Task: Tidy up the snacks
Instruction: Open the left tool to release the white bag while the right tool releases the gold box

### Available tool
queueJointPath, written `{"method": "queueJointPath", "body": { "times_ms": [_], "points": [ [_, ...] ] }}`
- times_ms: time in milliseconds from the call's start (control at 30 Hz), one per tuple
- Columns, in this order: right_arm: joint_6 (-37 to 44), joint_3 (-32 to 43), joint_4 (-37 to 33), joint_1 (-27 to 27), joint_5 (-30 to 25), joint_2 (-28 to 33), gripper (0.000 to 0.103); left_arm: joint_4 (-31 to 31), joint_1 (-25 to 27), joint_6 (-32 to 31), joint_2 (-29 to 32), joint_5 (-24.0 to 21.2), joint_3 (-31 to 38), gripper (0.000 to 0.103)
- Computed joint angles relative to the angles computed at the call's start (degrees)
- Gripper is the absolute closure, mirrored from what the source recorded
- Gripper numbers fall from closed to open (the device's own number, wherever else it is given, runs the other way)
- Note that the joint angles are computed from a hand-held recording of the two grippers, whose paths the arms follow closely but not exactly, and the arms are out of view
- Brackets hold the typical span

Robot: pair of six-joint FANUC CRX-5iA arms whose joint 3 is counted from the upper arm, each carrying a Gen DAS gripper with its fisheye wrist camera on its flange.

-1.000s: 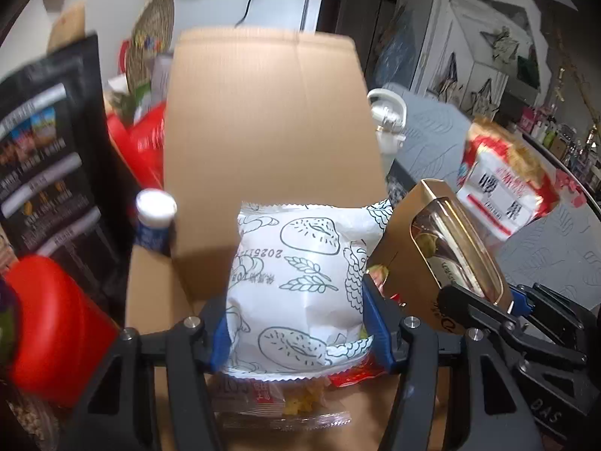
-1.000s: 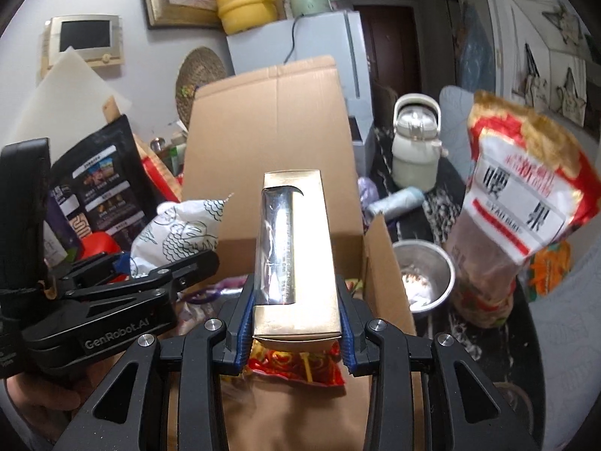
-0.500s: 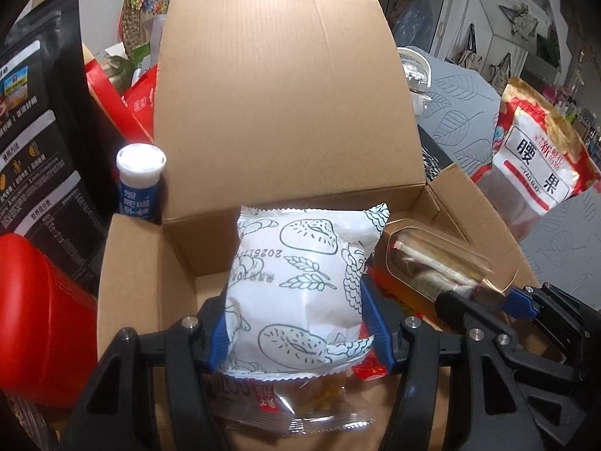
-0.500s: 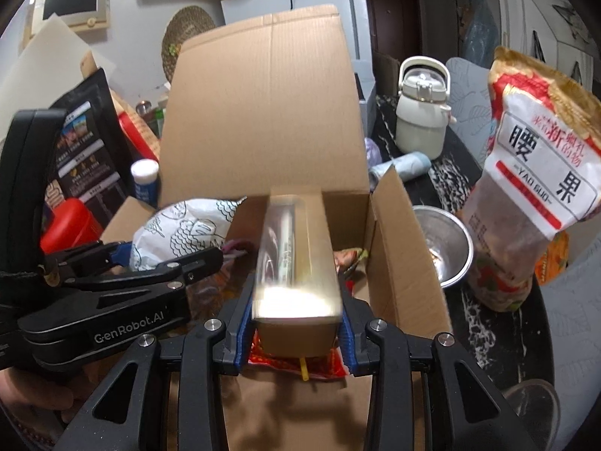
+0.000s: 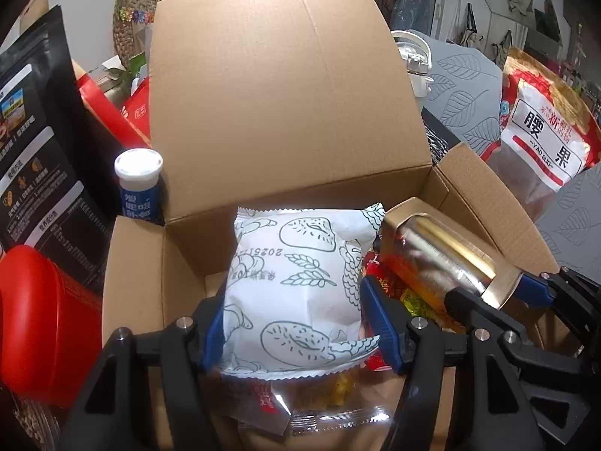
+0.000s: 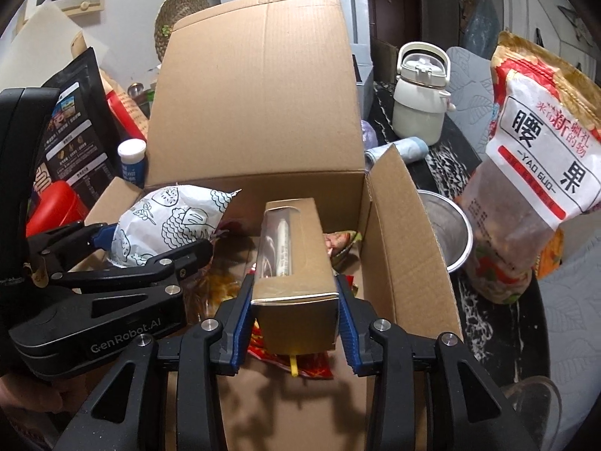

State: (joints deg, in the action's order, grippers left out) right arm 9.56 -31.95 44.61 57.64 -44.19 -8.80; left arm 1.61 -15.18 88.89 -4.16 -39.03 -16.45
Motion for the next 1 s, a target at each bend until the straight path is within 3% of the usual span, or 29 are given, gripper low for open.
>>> {"method": "queueJointPath", "body": {
  "times_ms": [133, 233, 367, 667, 1000],
  "points": [
    [-1.5, -1.06, 1.06, 0.72, -0.27, -1.24, 0.053, 4.97, 1.5, -3.22, -0.8, 1.28, -2.15, 0.033],
    [-2.86, -1.55, 2.0, 1.79, -1.67, -2.06, 0.043, 4.84, 1.55, -3.07, -1.03, 0.54, -2.05, 0.033],
    [-3.48, -1.32, 2.19, 2.91, -3.36, -2.66, 0.043, 3.18, 1.31, -1.26, -0.74, -1.9, -0.72, 0.031],
    [-4.42, -1.07, 3.47, 5.78, -7.99, -4.97, 0.043, -1.3, 1.41, 4.53, -3.7, -2.94, -0.22, 0.024],
    [-6.04, -0.58, 7.0, 10.94, -14.48, -8.36, 0.043, 0.72, 2.05, 1.58, -10.63, -3.64, -1.94, 0.024]
  ]
}}
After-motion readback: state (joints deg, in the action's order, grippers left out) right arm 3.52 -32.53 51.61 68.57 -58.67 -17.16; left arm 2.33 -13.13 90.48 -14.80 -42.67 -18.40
